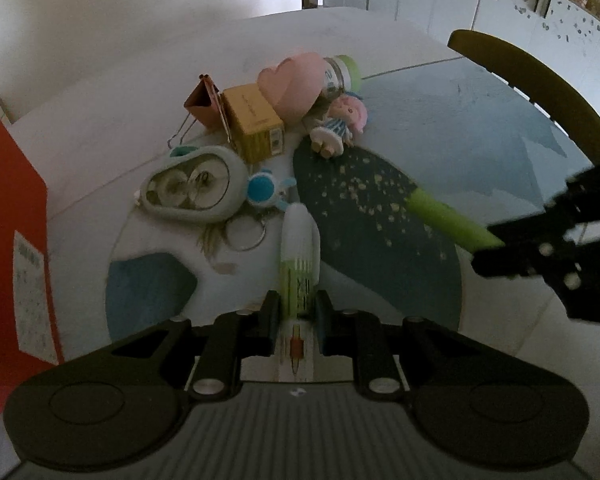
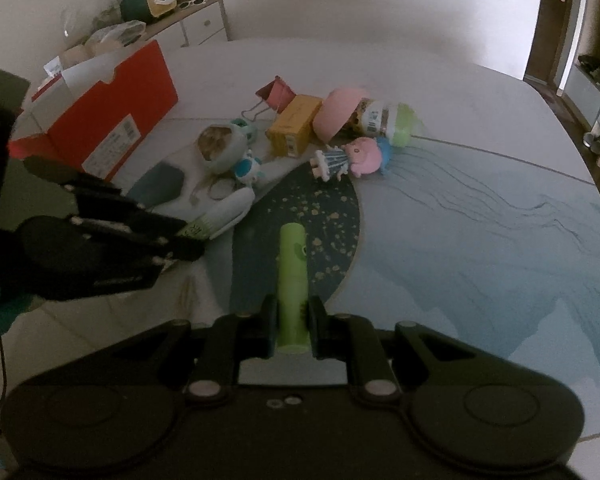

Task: Organize rigid objects
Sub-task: 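Grasp the white-and-green marker with the left gripper while the right grasps the green stick, then carry the marker and green stick over the shoebox with both grippers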

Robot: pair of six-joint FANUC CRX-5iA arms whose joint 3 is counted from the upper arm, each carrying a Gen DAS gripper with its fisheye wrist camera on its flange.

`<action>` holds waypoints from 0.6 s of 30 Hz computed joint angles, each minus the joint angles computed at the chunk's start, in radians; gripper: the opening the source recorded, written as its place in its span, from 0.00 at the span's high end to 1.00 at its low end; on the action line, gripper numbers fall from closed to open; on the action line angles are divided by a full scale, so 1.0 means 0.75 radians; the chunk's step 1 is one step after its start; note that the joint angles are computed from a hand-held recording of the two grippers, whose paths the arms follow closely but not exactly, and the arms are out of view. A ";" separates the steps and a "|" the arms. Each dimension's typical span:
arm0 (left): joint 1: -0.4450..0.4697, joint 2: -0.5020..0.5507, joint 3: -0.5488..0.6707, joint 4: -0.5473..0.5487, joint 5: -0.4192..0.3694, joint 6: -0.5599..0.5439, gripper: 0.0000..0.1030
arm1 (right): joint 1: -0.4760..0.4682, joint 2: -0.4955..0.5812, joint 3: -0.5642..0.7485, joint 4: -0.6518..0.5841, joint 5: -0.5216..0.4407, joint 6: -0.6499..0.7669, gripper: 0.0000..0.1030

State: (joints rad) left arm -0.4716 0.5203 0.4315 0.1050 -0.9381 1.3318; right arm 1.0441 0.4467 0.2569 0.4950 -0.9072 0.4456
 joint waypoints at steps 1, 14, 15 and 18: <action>0.000 0.007 0.009 0.001 -0.003 0.010 0.83 | 0.002 -0.005 -0.006 0.006 -0.001 -0.009 0.85; 0.016 -0.029 -0.008 0.050 -0.022 0.133 0.83 | 0.010 -0.034 -0.005 0.034 -0.007 -0.075 0.85; 0.021 -0.045 -0.025 0.059 -0.011 0.137 0.83 | 0.012 -0.035 0.000 0.042 -0.007 -0.076 0.85; 0.038 -0.085 -0.057 0.082 -0.003 0.158 0.83 | 0.017 -0.025 0.037 0.063 -0.014 -0.073 0.85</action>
State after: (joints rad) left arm -0.4434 0.4566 0.3888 0.1668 -0.9400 1.4506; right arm 1.0571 0.4279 0.2846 0.5424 -0.9174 0.3909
